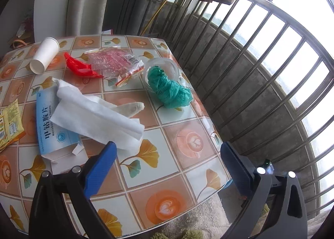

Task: Collect trash
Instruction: 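Return both tools from the wastebasket toward the table, then grasp the yellow snack packet with the left tool while the right tool grasps a white tissue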

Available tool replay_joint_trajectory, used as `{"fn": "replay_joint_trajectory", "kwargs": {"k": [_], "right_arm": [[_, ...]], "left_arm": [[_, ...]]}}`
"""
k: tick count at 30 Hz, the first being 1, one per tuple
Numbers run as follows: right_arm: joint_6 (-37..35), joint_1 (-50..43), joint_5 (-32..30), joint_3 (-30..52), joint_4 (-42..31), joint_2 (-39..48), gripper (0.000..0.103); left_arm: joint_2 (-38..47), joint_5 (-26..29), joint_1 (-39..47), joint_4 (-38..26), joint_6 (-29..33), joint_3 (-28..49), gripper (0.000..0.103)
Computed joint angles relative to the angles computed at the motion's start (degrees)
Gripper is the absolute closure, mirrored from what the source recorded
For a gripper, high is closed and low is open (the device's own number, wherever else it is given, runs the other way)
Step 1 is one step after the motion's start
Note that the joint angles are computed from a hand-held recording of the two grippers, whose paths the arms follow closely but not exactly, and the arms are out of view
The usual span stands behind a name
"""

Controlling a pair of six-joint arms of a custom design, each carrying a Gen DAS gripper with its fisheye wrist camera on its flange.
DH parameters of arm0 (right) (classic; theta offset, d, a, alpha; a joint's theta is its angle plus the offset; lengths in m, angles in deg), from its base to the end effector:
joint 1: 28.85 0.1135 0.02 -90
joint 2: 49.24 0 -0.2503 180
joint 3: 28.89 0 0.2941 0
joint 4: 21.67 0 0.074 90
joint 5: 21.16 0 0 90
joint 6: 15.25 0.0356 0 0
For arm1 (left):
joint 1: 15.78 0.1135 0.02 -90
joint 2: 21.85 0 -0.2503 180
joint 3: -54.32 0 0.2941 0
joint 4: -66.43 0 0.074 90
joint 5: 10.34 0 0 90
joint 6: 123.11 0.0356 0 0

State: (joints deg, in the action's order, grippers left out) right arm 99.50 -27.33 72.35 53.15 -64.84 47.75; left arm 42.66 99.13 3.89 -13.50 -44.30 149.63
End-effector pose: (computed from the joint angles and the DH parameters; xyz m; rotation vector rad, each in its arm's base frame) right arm 0.3924 0.0082 0.1931 0.5426 2.5273 0.0906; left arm 0.2256 0.0680 0.4087 -0.4879 2.3413 -0.3426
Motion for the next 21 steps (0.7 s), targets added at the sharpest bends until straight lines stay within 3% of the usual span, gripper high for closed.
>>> {"fn": "replay_joint_trajectory", "kwargs": {"k": [5,7,11,17,21], "right_arm": [[0.5,0.7,0.6,-2.1,-2.1,-10.3,0.024],[-0.8,2.2,1.6,-1.4,-3.0,-13.4,0.017],[-2.5,10.0,7.5,4.6,-8.5,-17.7,0.007],[-3.9,27.8,28.7,17.7,-18.0,-12.3,0.007],[-12.4,37.3,24.9,23.6,-17.4,-7.5,0.007]], "left_arm": [[-5.2,1.7,3.7,0.1,1.4,-3.3,0.006],[-6.8,2.8,6.2,-0.4,2.3,-4.4,0.006],[-11.4,0.1,11.4,-0.7,3.5,-8.6,0.006],[-14.0,5.6,23.4,-4.8,9.5,-10.9,0.006],[-12.0,7.8,31.5,-8.4,16.9,-9.4,0.006]]}}
